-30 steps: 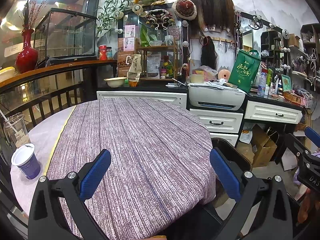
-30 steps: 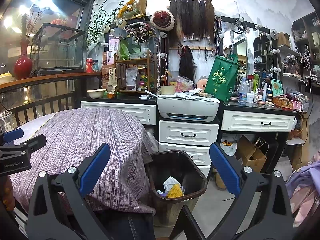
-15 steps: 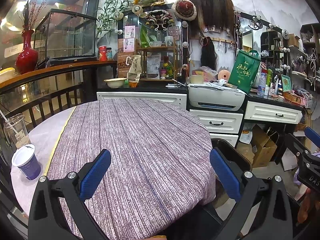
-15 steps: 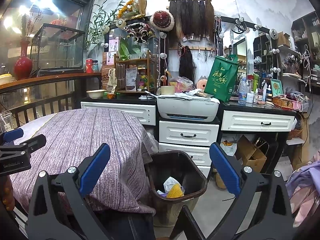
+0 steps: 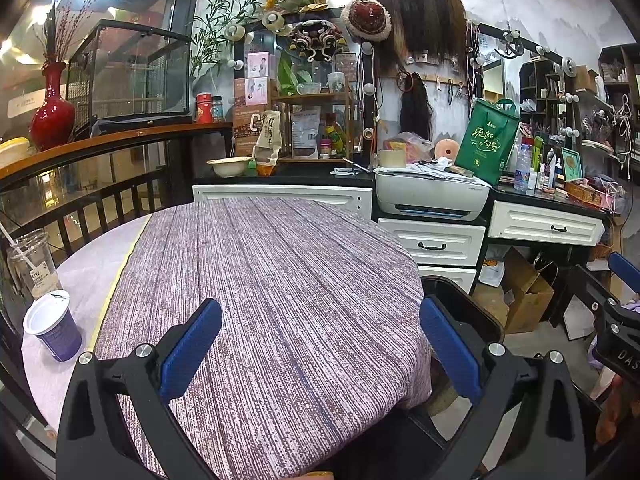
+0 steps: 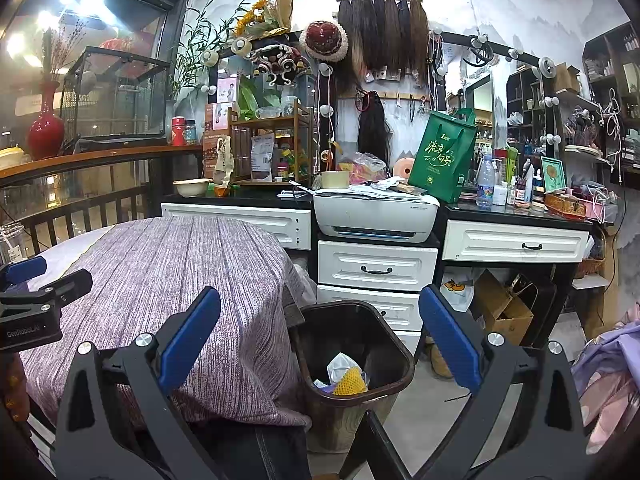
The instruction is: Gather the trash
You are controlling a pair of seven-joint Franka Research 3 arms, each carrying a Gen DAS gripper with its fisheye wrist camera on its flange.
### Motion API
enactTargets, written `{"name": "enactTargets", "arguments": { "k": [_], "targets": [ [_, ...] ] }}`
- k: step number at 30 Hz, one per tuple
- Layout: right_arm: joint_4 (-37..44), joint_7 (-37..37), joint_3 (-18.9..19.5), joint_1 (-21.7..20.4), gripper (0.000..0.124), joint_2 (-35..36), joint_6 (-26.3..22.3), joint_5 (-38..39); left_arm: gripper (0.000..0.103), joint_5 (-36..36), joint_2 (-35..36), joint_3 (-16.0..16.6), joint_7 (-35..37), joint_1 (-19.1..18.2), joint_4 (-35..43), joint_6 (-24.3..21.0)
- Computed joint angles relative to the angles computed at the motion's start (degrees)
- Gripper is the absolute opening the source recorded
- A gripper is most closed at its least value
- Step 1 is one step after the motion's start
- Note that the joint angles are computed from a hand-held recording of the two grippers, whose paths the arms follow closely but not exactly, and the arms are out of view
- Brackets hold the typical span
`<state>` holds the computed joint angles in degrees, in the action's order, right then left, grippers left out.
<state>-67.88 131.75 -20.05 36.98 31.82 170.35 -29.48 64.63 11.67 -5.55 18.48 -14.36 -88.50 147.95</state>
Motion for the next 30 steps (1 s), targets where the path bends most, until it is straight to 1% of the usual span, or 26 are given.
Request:
{"name": "enactTargets", "arguments": {
  "k": [4, 12, 16, 30],
  "targets": [
    [0.0, -0.1, -0.1, 0.1, 0.098, 0.0, -0.1, 0.0, 0.098, -0.5, -0.1, 0.0, -0.4, 0.1, -0.1, 0.1],
    [0.0, 0.0, -0.1, 0.0, 0.098, 0.0, 0.0, 0.2, 0.098, 0.5, 0.1, 0.1, -0.6, -0.3, 0.3, -1.3],
    [0.0, -0.2, 0.0, -0.1, 0.098, 0.0, 0.1, 0.2, 0.098, -0.2, 0.0, -0.1, 0.1, 0.0, 0.3, -0.6],
    [-0.4, 0.3, -0.5, 0.3, 0.098, -0.1, 0.2, -0.1, 0.098, -0.2, -0.1, 0.0, 0.4, 0.1, 0.3, -0.6]
  ]
}}
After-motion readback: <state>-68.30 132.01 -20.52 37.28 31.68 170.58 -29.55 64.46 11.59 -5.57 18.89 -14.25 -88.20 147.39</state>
